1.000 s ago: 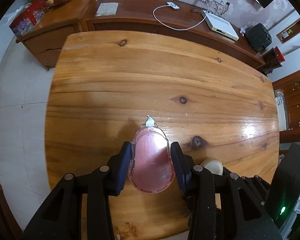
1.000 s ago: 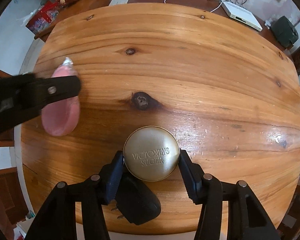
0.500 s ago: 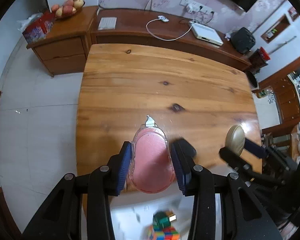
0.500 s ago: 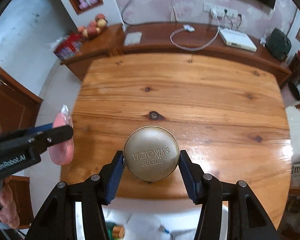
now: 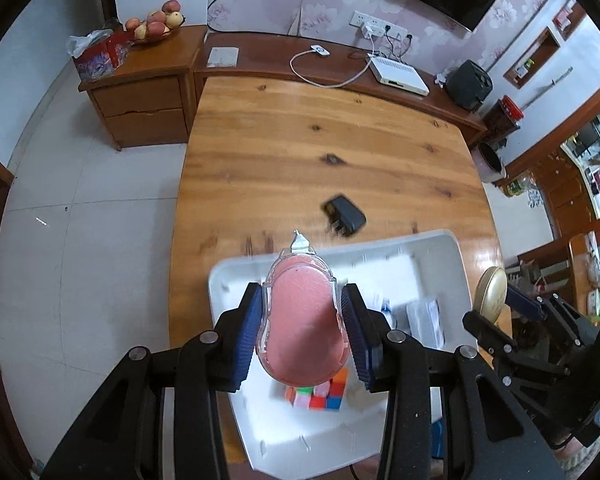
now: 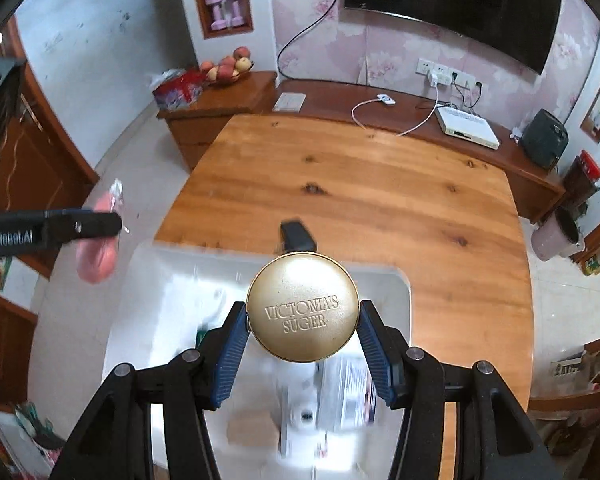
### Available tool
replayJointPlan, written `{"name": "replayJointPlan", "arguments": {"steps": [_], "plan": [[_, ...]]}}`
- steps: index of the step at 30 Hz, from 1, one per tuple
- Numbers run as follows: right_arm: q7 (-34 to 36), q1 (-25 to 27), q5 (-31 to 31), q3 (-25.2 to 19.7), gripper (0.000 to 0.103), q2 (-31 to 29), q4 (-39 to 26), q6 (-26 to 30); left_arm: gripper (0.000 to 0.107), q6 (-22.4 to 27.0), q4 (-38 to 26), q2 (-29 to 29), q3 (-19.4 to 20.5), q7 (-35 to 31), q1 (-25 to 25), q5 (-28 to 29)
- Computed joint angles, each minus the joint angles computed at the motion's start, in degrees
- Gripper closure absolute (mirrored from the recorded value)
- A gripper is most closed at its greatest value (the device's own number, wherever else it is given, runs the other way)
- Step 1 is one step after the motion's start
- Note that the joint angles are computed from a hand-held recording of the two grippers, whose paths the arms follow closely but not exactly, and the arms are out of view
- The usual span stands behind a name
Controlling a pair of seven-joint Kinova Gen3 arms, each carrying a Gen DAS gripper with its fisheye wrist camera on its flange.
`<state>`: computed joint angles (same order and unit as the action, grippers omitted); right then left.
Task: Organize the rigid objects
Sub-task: 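Carry the pink case and gold compact over the white tray with both tools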
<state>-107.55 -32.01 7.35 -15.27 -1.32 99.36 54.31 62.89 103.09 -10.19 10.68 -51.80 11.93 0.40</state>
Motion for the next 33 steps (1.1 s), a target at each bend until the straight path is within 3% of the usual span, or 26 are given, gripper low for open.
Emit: {"name": "replayJointPlan", "arguments": {"steps": [7,11,18,33], "plan": [[-1.5,0.3,-2.8,-1.2,0.048,-3.9,8.2,1.4,0.064,-1.6,2.7,0.9,3.9,3.9,3.5,-0.6],[-3.3,0.4,-3.4,-1.4,0.048,-3.3,11.2,3.4,0.064,-4.0,3.5,3.2,5.0,4.8,6.3,-0.3],[-3.3,1.3,-5.5,-0.1,0.048,-3.0,16.0,2.5,0.064,-5.9,2.7,8.2,6.8,8.6,12.0,-4.6],[-1.6,1.9,-6.0,0.6,0.047,-1.7,19.3,-0.4,0.064,-10.1,1.8,16.0,3.6,8.3,18.4,-8.6]]}}
